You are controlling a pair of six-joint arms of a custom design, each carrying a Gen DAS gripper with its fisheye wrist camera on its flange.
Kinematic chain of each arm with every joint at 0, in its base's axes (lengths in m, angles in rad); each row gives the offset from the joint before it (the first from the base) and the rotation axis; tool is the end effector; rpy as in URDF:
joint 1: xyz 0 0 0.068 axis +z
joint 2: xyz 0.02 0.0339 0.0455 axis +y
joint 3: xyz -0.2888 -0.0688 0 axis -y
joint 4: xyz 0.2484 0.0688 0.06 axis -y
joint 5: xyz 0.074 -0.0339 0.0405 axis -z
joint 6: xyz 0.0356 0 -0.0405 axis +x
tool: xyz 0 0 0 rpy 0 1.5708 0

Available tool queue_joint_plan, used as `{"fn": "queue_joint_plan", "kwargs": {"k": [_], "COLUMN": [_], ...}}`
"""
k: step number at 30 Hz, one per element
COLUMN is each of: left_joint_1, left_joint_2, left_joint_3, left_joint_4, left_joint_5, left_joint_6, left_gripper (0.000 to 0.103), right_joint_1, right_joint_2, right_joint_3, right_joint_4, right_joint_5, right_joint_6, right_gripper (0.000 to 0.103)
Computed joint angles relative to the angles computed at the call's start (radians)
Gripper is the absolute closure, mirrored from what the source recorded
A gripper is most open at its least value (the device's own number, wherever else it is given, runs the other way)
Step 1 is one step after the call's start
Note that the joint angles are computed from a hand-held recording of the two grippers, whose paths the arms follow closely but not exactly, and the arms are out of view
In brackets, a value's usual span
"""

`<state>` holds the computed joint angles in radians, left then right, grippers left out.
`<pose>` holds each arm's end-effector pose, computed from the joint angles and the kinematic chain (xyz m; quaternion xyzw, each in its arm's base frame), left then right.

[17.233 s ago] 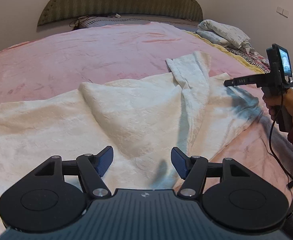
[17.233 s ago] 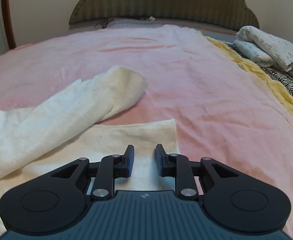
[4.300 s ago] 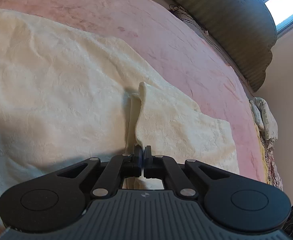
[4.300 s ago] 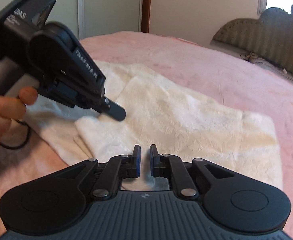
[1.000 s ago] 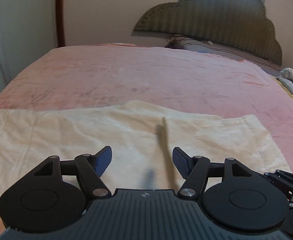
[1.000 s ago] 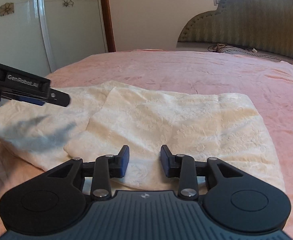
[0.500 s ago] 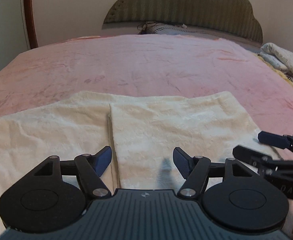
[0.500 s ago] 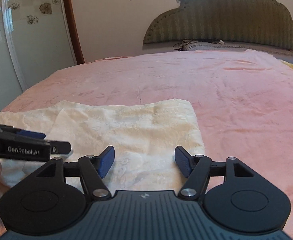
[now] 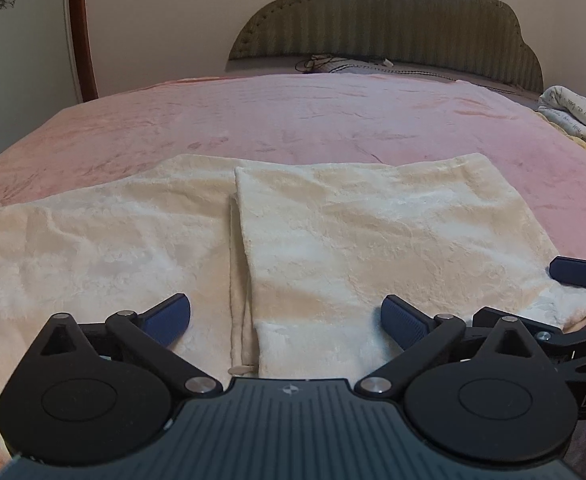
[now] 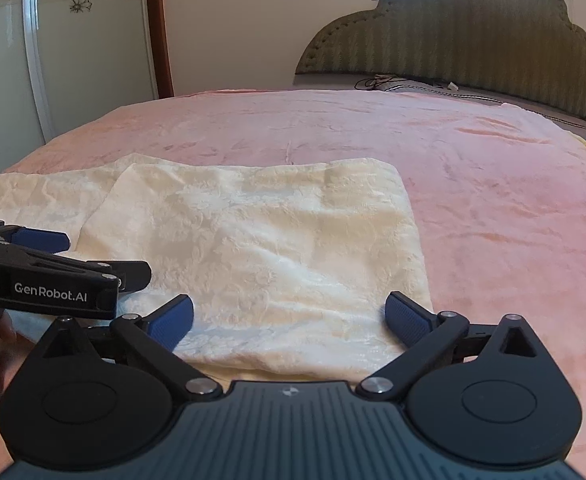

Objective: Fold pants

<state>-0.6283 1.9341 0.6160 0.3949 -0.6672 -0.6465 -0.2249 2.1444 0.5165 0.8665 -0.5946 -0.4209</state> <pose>0.2592 -0.1611 0.0766 -0.1123 0.8948 0.0706 0.4263 0.2943 -0.0469 0.0333 -0.2008 0.8634 0.1359 0.4425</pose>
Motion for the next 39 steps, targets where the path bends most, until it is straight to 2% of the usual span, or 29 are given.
{"fn": "queue_joint_plan", "kwargs": {"k": [18, 39], "left_joint_1": [-0.02, -0.014], "left_joint_2": [0.017, 0.017], "left_joint_3": [0.0, -0.006], "left_joint_4": [0.015, 0.027], "left_joint_5": [-0.04, -0.027], "left_joint_6": [-0.026, -0.03], "left_gripper": [0.0, 0.0], "right_joint_1": [-0.003, 0.013], "right_joint_2": [0.005, 0.003], "right_joint_3": [0.021, 0.01], "right_joint_4": [-0.031, -0.015], "right_joint_5": [-0.01, 0.014], "right_joint_6": [0.004, 0.006], "right_gripper": [0.0, 0.0]}}
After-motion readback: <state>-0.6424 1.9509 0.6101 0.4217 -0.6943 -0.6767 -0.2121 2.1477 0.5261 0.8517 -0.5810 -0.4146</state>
